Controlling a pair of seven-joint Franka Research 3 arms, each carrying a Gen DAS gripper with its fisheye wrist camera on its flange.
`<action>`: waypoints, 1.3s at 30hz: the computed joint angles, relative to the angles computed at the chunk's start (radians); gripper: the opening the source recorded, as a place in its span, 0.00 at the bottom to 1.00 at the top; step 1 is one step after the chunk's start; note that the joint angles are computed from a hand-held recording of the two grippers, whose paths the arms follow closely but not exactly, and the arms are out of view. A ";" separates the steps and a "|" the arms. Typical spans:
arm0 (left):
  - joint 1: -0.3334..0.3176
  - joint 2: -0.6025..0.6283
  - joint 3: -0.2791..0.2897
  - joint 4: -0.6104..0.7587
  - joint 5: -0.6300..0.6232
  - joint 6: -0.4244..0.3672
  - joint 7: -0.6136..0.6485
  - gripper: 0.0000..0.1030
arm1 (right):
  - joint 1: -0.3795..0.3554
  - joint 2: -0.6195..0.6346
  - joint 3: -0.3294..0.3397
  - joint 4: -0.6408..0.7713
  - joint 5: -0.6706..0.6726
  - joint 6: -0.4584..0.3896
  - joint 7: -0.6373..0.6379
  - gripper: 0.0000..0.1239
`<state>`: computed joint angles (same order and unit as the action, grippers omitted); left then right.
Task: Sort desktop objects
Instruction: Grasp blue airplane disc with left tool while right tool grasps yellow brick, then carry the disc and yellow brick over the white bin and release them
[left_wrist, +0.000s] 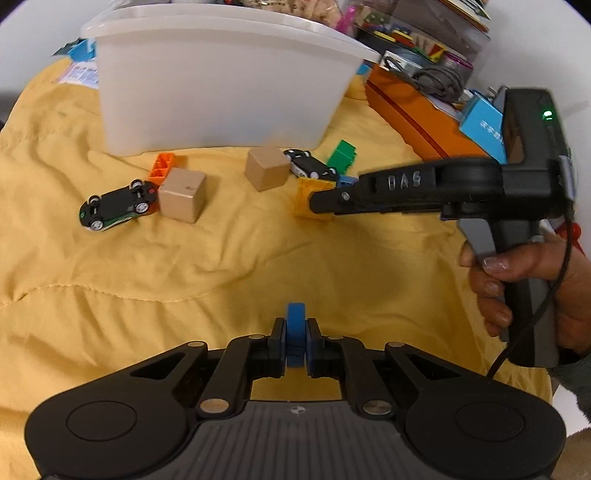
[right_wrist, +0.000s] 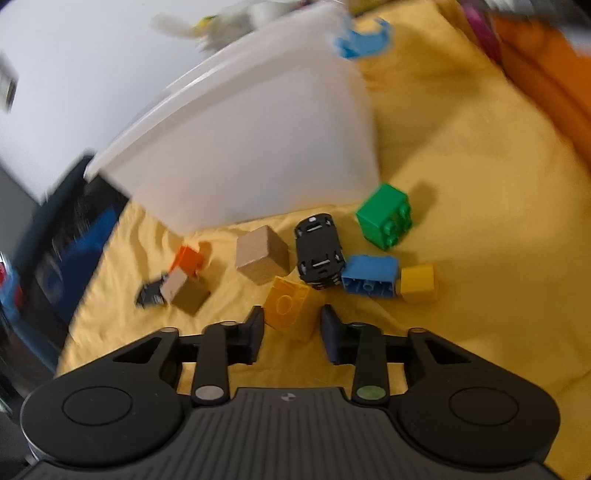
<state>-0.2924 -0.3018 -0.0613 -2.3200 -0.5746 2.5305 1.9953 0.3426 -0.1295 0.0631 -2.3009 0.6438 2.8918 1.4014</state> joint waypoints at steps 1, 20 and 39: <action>0.000 -0.003 -0.002 -0.003 0.003 0.004 0.001 0.12 | -0.017 -0.015 0.020 -0.014 -0.091 0.007 0.031 0.17; 0.007 -0.024 -0.028 -0.045 0.247 0.108 -0.147 0.29 | -0.207 -0.178 0.211 -0.153 -0.908 0.059 0.282 0.34; -0.016 -0.051 -0.018 -0.083 0.373 0.143 -0.208 0.33 | -0.281 -0.069 0.244 -0.042 -1.280 -0.084 0.553 0.23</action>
<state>-0.3083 -0.3528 -0.0797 -2.4028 -0.2012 2.6734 1.7875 0.0620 -0.1990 0.3070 -2.3428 -0.6359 2.8079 1.9548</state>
